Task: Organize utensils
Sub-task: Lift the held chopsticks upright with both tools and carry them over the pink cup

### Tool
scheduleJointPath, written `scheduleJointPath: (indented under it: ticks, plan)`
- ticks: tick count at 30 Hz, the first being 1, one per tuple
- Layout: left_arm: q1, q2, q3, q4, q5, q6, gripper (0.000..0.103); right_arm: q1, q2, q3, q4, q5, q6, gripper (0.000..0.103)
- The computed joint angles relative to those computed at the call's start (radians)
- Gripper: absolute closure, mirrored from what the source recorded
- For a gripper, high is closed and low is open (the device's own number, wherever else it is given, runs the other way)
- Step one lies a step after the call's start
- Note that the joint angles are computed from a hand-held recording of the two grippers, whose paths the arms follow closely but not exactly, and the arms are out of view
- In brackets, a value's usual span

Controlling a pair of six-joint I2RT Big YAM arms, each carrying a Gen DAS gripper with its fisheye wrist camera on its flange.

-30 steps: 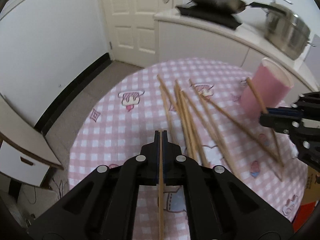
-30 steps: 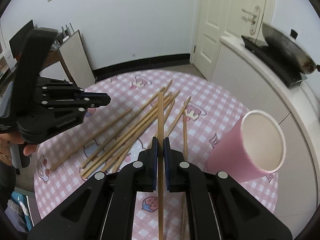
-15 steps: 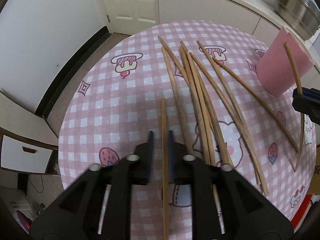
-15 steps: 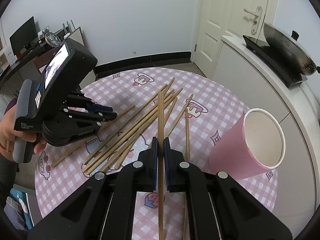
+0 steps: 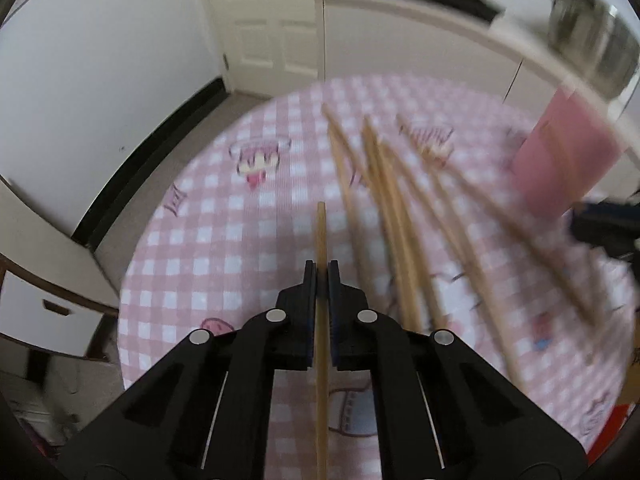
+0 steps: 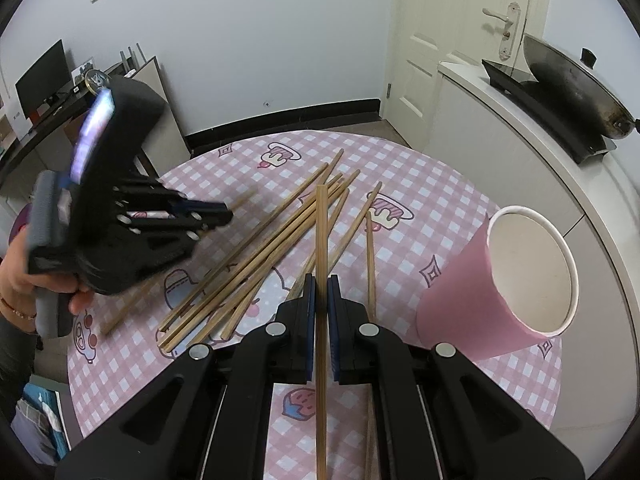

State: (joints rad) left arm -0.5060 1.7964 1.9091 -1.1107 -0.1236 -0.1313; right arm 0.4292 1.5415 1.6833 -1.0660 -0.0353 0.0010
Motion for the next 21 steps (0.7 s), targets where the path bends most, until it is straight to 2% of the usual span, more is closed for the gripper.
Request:
scheduleJointPath:
  ticks: [4,13,21]
  plan:
    - [-0.017,-0.079,-0.037,0.069,-0.006,0.014,0.098,0.002,-0.008,-0.001,0.001,0.008,-0.001,0.098]
    - [-0.054,-0.154,-0.062,0.135,-0.012,0.042,0.098,0.010,-0.041,-0.006,0.013,0.032,0.012,0.098]
    - [-0.079,-0.228,-0.120,0.266,-0.004,0.036,0.097,0.023,-0.100,-0.029,0.087,0.052,0.026,0.098]
